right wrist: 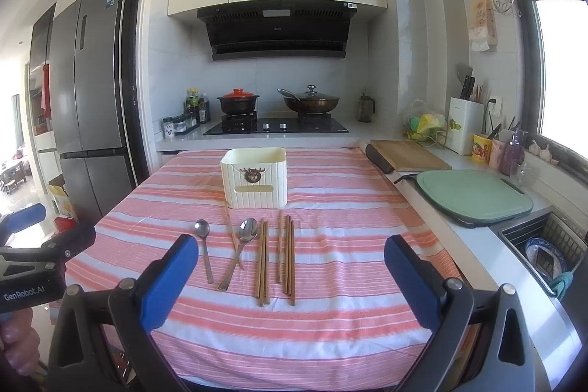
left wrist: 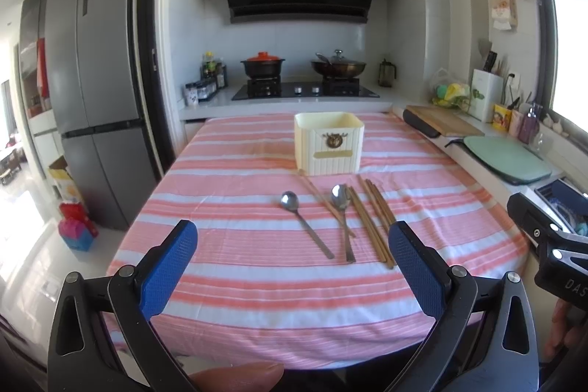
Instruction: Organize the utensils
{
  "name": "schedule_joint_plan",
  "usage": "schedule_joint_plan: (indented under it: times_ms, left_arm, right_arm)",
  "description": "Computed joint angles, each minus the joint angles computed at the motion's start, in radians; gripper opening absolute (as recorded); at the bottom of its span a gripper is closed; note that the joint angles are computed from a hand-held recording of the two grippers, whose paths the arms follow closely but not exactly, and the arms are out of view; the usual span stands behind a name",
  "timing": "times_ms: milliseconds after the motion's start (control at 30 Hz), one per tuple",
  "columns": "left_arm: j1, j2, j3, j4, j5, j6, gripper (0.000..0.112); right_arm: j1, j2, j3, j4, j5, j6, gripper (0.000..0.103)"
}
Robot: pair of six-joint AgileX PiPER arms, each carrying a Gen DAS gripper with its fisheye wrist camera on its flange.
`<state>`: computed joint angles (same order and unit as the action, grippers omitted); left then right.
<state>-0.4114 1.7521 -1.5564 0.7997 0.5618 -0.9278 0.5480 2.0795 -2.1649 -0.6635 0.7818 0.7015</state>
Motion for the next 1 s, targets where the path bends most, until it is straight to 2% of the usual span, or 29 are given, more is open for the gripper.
schedule_joint_plan:
  times_ms: [1000]
  left_arm:
    - [0.009, 0.018, -0.022, -0.046, 0.005, 0.042, 0.103]
  right_arm:
    - [0.0, 0.039, -0.072, 0.041, 0.046, -0.065, 0.103]
